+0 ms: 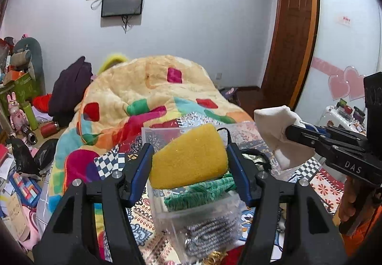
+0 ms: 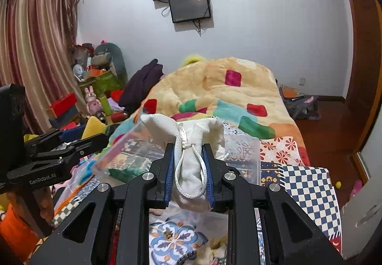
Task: Organize soft objects
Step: 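Grasp the yellow sponge with the left tool while the right tool grasps the white drawstring bag, then drop the sponge and white bag into the clear box with both tools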
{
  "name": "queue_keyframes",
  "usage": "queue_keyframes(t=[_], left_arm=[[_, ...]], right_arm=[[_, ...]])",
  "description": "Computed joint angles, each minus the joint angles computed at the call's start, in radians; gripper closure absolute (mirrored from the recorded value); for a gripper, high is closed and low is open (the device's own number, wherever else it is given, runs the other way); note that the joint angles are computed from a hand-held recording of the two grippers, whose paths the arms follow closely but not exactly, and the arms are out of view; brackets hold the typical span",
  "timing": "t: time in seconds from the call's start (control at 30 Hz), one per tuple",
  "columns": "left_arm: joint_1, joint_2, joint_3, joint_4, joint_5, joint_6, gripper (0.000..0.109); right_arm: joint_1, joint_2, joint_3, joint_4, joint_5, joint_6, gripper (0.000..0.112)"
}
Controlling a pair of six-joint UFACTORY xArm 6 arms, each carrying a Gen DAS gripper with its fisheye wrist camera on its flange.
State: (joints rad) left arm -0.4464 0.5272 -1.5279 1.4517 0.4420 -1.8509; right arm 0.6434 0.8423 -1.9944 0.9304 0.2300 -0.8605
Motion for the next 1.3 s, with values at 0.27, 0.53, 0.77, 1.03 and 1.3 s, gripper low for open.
queue_keyframes(t=[0.27, 0.53, 0.77, 1.03, 1.3], left_arm=[[0.035, 0.139, -0.138, -0.285, -0.027, 0.3, 0.047], [0.045, 0.235, -0.237, -0.485, -0.03, 0.508, 0.047], [0.027, 0.252, -0.265, -0.491, 0.016, 0.552, 0.042], [0.02, 0.168, -0.178, -0.364, 0.001, 0.406, 0.027], [-0.043, 0.024, -0.036, -0.086, 0.096, 0.154, 0.006]], right_arm=[[-0.016, 0.134, -0.167, -0.282, 0.091, 0.25, 0.092], [-0.03, 0.232, -0.305, -0.471, 0.209, 0.413, 0.092], [-0.036, 0.259, -0.352, -0.519, 0.269, 0.459, 0.086], [-0.031, 0.137, -0.174, -0.475, 0.152, 0.403, 0.061], [-0.026, -0.056, 0.099, -0.242, -0.029, 0.188, 0.034]])
